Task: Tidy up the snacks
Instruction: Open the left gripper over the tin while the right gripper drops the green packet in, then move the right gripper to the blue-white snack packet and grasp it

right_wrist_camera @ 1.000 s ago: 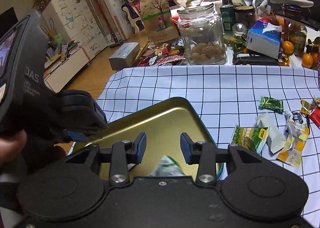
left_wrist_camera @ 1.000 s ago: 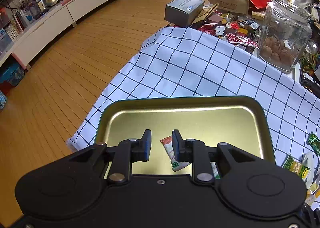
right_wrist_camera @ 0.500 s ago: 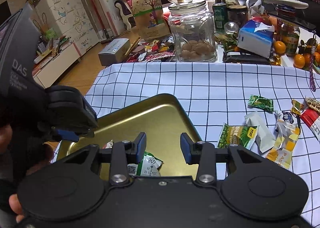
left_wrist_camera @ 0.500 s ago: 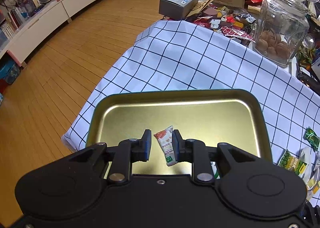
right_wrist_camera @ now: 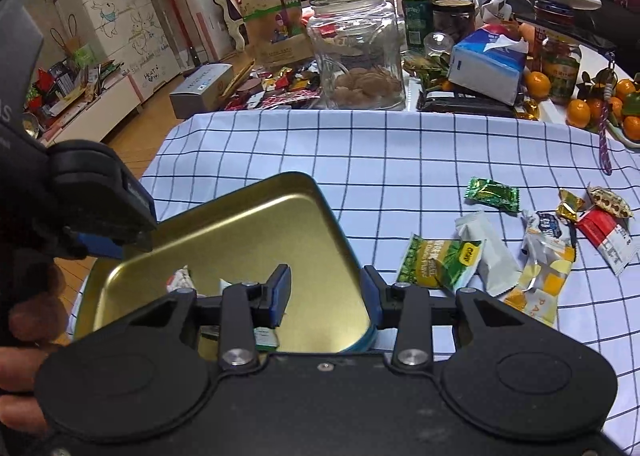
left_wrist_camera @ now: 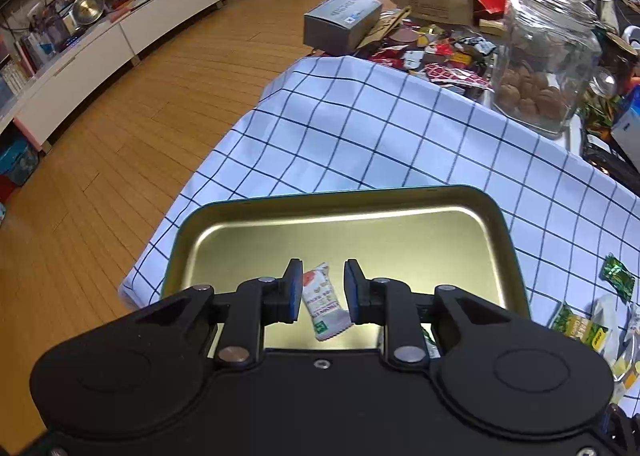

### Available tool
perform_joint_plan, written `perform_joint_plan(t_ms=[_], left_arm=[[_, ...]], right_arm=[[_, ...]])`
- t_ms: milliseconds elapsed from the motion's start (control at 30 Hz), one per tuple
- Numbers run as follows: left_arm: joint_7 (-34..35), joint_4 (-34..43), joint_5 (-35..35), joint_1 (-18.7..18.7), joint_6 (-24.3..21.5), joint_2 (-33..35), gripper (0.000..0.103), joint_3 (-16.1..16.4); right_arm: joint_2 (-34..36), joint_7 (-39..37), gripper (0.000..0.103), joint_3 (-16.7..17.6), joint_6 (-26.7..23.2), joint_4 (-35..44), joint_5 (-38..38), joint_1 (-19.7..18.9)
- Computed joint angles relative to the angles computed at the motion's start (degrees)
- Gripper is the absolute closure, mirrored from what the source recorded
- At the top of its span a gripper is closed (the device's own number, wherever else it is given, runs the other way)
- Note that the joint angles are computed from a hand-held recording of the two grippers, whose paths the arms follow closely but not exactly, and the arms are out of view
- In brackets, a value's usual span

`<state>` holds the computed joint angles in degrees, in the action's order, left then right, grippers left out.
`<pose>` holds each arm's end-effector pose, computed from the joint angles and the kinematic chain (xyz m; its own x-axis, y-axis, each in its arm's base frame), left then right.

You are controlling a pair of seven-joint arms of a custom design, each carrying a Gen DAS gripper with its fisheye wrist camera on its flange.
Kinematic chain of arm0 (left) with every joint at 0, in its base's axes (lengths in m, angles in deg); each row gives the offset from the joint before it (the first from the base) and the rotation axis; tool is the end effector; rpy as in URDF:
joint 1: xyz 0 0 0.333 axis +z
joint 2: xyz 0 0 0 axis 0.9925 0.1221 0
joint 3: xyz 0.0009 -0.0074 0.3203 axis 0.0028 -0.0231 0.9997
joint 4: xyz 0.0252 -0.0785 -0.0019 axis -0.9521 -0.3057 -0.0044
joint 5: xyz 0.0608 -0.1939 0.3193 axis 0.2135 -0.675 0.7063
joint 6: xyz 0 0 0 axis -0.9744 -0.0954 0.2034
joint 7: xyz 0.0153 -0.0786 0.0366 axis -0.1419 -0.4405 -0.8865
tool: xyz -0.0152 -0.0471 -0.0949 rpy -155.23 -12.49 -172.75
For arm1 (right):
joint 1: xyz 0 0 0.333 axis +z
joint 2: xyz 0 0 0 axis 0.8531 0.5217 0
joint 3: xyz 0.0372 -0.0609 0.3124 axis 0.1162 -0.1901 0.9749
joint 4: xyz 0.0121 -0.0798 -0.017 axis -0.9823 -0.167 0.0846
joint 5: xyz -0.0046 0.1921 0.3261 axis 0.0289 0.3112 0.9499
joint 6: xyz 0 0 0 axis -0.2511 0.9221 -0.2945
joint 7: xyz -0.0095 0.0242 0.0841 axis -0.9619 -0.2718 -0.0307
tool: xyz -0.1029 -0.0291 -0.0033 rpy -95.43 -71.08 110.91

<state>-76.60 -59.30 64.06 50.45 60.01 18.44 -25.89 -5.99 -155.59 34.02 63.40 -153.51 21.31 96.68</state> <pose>0.4598 -0.4520 0.3911 0.1029 -0.9871 -0.1225 -0.8395 -0.0201 -0.5429 0.3554 0.4342 0.3768 -0.1881 -0.9578 -0.2175 -0.7087 0.2857 -0.6451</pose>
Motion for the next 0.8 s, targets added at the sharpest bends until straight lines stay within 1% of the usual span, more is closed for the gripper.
perform_joint_plan(t_ms=[133, 300, 400, 533, 633, 700, 800], left_arm=[[1.50, 0.09, 0.38, -0.18, 2.39, 0.29, 0.070, -0.41], [3.66, 0.37, 1.16, -0.82, 6.51, 1.00, 0.070, -0.71], [5.61, 0.84, 1.43, -1.48, 8.75, 1.75, 0.070, -0.88], [10.40, 1.27, -3.06, -0.93, 12.47, 3.10, 0.070, -2.12], [13.74, 1.83, -7.49, -0.58, 14.29, 4.46, 0.070, -2.97], [15.65, 2.39, -9.49, -0.86, 14.90, 5.37, 0.070, -3.27], [17.13, 3.86, -9.73, -2.71, 14.29, 6.76, 0.070, -2.88]], right_arm=[[-1.33, 0.46, 0.062, -0.05, -0.73, -2.09, -0.13, -0.26], [-4.30, 5.51, 0.062, 0.20, -2.51, -5.66, -1.21, -1.21], [-6.80, 8.35, 0.062, 0.31, -3.19, -8.48, -1.18, -2.45], [-10.45, 10.82, 0.062, 0.44, -3.02, -12.89, 0.77, -4.58], [-13.26, 13.73, 0.062, 0.57, -3.12, -16.55, 2.10, -6.32], [-15.39, 16.09, 0.062, 0.79, -3.28, -19.21, 2.41, -7.43], [-18.40, 18.12, 0.062, 1.42, -5.32, -22.64, 4.00, -8.59]])
